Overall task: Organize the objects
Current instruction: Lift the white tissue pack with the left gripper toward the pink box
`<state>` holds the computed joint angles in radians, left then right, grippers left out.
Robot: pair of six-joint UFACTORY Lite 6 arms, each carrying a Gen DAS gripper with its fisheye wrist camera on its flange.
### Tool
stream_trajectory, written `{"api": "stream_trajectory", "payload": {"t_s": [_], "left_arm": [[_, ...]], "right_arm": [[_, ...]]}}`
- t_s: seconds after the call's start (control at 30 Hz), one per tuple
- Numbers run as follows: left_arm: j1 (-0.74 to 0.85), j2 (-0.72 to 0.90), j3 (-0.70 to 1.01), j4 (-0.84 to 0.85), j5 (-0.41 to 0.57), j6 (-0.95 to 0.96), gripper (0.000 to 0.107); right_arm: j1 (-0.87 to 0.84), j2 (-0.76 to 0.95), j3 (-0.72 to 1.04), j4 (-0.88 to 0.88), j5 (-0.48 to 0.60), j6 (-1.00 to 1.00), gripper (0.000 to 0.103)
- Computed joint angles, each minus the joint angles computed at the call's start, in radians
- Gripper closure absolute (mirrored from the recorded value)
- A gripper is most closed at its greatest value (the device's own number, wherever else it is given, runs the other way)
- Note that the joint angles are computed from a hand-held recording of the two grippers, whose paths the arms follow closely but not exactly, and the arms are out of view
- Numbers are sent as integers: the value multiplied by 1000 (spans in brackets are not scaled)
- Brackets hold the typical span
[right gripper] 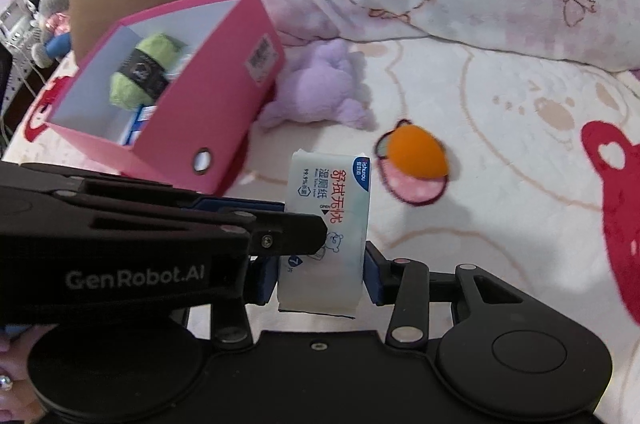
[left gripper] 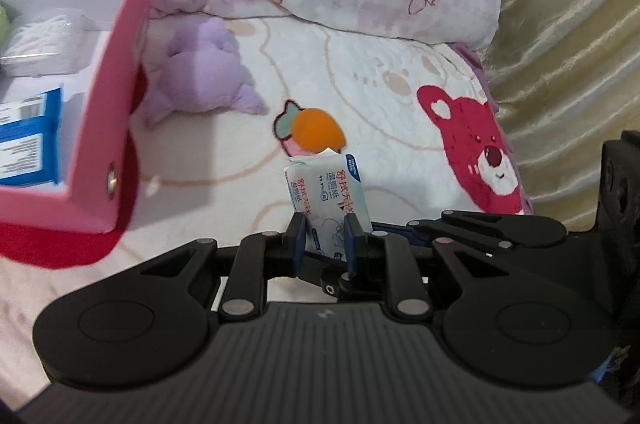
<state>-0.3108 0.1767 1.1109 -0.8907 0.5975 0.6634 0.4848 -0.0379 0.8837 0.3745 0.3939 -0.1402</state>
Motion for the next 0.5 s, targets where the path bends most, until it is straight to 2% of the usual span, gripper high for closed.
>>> {"api": "stream_trajectory", "payload": {"t_s": [0.2,0.5], "left_arm": [[25,-147,-104,72,22,-36,90],[154,-387,-238,43,153,58,90]], "right_arm": [[50,-91,-60,48,7,31,56],[204,-269,-100,-231,47,391,56]]}}
